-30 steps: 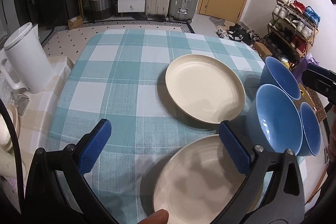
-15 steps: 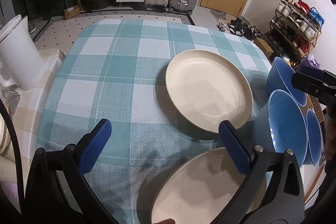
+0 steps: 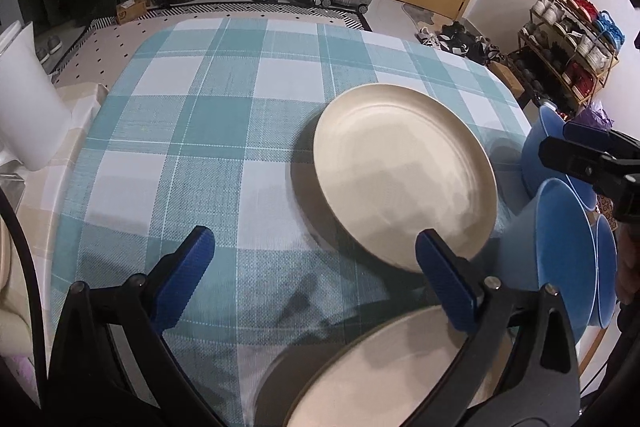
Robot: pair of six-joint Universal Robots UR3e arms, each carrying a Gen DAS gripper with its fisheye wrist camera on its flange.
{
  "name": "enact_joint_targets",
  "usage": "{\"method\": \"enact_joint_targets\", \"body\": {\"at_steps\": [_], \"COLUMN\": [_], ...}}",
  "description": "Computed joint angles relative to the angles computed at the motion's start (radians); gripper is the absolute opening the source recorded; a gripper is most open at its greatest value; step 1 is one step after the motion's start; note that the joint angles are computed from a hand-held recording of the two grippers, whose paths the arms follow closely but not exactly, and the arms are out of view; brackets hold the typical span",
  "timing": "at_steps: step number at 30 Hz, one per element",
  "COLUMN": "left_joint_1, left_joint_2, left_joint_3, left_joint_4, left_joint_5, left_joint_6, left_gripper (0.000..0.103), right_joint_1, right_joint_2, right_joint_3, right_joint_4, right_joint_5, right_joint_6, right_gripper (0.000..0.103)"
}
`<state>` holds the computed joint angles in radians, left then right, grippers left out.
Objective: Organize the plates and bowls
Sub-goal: 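Move both grippers toward the rim of the next cream plate, then close the left gripper on the plate rim while the right gripper clamps it too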
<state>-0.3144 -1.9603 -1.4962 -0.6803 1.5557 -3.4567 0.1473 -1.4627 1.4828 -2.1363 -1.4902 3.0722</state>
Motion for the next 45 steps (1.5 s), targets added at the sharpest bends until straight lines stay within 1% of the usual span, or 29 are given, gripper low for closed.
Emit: {"method": "enact_joint_targets", "body": {"at_steps": [5, 8, 11, 15, 18, 23, 25, 26, 28, 31, 34, 36, 43, 45], "left_joint_1": [0.015, 0.02, 0.018, 0.018, 0.016, 0.013, 0.011, 0.011, 0.011, 0.008, 0.007, 0.006, 0.003, 0.0], "left_joint_2": [-0.045, -0.071, -0.099, -0.134, -0.151, -0.178, -0.187, -0.19, -0.196, -0.201, -0.208, -0.212, -0.223, -0.225], "left_joint_3": [0.047, 0.072, 0.098, 0.13, 0.146, 0.171, 0.179, 0.182, 0.187, 0.191, 0.197, 0.198, 0.199, 0.201], "left_joint_4": [-0.022, -0.034, -0.044, -0.056, -0.063, -0.074, -0.078, -0.079, -0.081, -0.084, -0.089, -0.089, -0.073, -0.067], "left_joint_5": [-0.011, -0.022, -0.024, -0.025, -0.025, -0.031, -0.032, -0.034, -0.038, -0.039, -0.041, -0.046, -0.07, -0.077], "left_joint_6": [-0.004, -0.005, -0.001, -0.001, -0.001, 0.005, 0.007, 0.007, 0.01, 0.015, 0.02, 0.025, 0.043, 0.049], "left_gripper": [0.097, 0.095, 0.092, 0.088, 0.085, 0.079, 0.076, 0.073, 0.07, 0.065, 0.058, 0.051, 0.035, 0.029], "right_joint_1": [-0.004, -0.009, -0.018, -0.026, -0.029, -0.036, -0.037, -0.034, -0.03, -0.02, -0.011, -0.003, 0.007, 0.009], "right_joint_2": [0.076, 0.113, 0.159, 0.216, 0.261, 0.316, 0.329, 0.336, 0.349, 0.362, 0.377, 0.389, 0.405, 0.403], "right_joint_3": [-0.077, -0.114, -0.151, -0.195, -0.228, -0.263, -0.267, -0.27, -0.283, -0.29, -0.297, -0.306, -0.303, -0.293], "right_joint_4": [0.037, 0.056, 0.079, 0.114, 0.132, 0.15, 0.149, 0.147, 0.157, 0.153, 0.155, 0.158, 0.149, 0.137], "right_joint_5": [-0.009, -0.009, -0.005, 0.0, -0.007, -0.003, 0.0, -0.008, -0.006, -0.021, -0.033, -0.052, -0.084, -0.096], "right_joint_6": [-0.016, -0.018, -0.026, -0.032, -0.045, -0.053, -0.057, -0.061, -0.066, -0.076, -0.079, -0.083, -0.089, -0.091], "right_gripper": [0.101, 0.099, 0.094, 0.085, 0.083, 0.078, 0.073, 0.071, 0.065, 0.06, 0.054, 0.052, 0.033, 0.028]}}
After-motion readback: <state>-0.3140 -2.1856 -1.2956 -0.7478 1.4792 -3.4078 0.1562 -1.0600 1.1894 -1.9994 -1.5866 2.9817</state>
